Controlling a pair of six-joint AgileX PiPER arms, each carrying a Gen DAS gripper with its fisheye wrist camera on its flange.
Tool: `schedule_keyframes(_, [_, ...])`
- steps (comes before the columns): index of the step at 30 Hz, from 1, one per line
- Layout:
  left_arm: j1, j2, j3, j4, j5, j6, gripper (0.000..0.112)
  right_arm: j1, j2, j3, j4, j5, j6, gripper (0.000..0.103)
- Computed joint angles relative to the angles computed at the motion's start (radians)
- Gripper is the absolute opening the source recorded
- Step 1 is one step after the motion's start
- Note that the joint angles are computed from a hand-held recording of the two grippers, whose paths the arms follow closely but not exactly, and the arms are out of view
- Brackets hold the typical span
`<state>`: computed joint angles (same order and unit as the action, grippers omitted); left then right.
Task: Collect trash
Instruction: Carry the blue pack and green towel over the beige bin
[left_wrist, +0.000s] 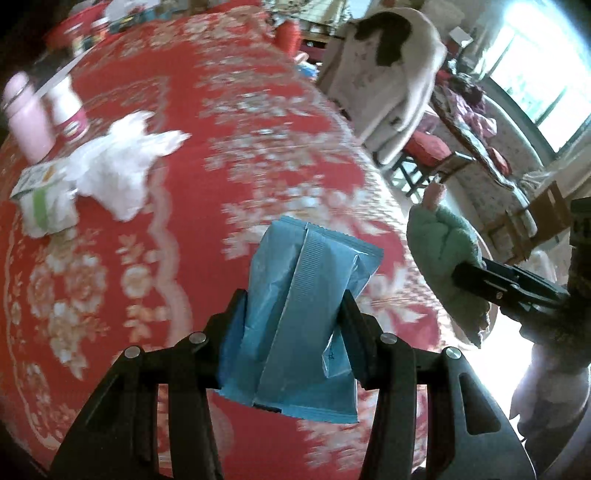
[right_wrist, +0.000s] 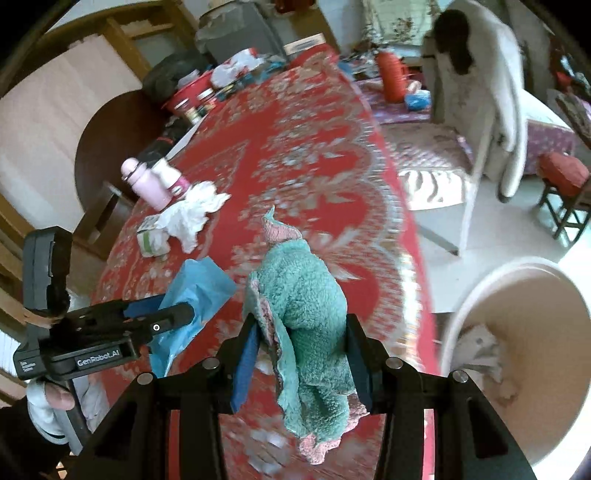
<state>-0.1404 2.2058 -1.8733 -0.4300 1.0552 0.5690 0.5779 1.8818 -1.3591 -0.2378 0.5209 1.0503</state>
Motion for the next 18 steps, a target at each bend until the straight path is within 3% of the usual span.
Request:
schedule_keyframes(10, [-0.21, -0.052, 0.084, 0.009, -0.085, -0.063, 0.047, -0.045, -0.28, 0.358, -0.163, -0.011, 0.245, 0.044])
schedule_keyframes(18, [-0.34, -0.038, 0.084, 0.036, -0.133, -0.119, 0.047, -0.102, -0.432, 0.533, -0.185, 0.0, 0.314, 0.044])
